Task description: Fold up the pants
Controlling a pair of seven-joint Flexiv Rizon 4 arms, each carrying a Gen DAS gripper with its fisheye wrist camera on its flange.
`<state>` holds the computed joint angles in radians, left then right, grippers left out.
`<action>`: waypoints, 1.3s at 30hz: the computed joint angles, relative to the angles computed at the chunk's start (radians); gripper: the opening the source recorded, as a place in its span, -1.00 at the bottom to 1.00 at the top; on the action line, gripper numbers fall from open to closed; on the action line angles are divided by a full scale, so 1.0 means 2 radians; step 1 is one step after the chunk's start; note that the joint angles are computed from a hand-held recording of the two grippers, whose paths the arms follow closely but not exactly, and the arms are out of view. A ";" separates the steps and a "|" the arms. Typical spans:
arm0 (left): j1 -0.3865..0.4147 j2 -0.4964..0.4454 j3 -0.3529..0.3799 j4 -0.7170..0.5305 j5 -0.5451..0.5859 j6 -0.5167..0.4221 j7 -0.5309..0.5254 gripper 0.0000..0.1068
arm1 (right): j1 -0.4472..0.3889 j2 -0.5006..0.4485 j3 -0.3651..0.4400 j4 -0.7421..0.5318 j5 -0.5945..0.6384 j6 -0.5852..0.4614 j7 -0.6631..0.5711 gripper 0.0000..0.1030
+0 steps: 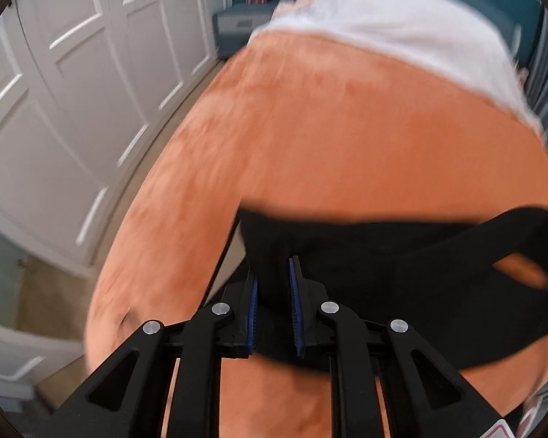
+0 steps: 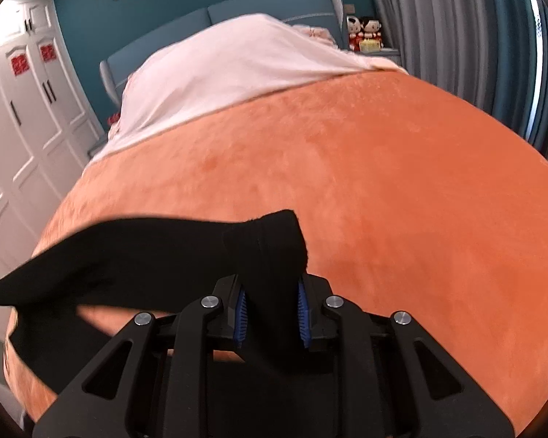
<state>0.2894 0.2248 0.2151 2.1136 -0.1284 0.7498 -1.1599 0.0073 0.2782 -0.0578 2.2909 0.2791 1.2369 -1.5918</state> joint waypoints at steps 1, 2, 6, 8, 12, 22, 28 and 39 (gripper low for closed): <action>0.007 0.005 0.000 0.010 0.028 -0.004 -0.011 -0.74 | -0.009 0.019 0.005 0.020 -0.004 -0.010 0.002 -0.60; 0.014 0.009 0.000 0.022 0.056 0.000 -0.021 -0.75 | -0.013 0.033 0.004 0.035 -0.005 -0.019 0.001 -0.60; 0.034 -0.007 -0.002 0.037 0.112 -0.005 -0.056 -1.00 | -0.033 0.060 0.006 0.087 -0.026 -0.034 0.005 -0.60; 0.043 -0.022 -0.004 0.036 0.144 0.002 -0.083 -0.99 | -0.041 0.059 0.008 0.101 -0.040 -0.038 0.012 -0.59; 0.046 -0.032 -0.002 0.032 0.165 0.003 -0.112 -1.00 | -0.048 0.048 0.014 0.110 -0.065 -0.031 0.027 -0.58; 0.011 0.079 -0.057 0.034 0.267 0.019 -0.165 0.12 | -0.115 0.136 0.016 0.147 -0.108 -0.043 0.117 0.12; -0.059 0.127 -0.099 0.058 0.207 0.004 -0.204 0.13 | -0.025 0.154 -0.064 0.109 0.008 -0.084 0.107 0.33; -0.132 0.116 -0.140 0.066 0.178 -0.047 -0.252 0.16 | 0.009 0.128 -0.015 0.069 0.043 -0.006 -0.028 -0.71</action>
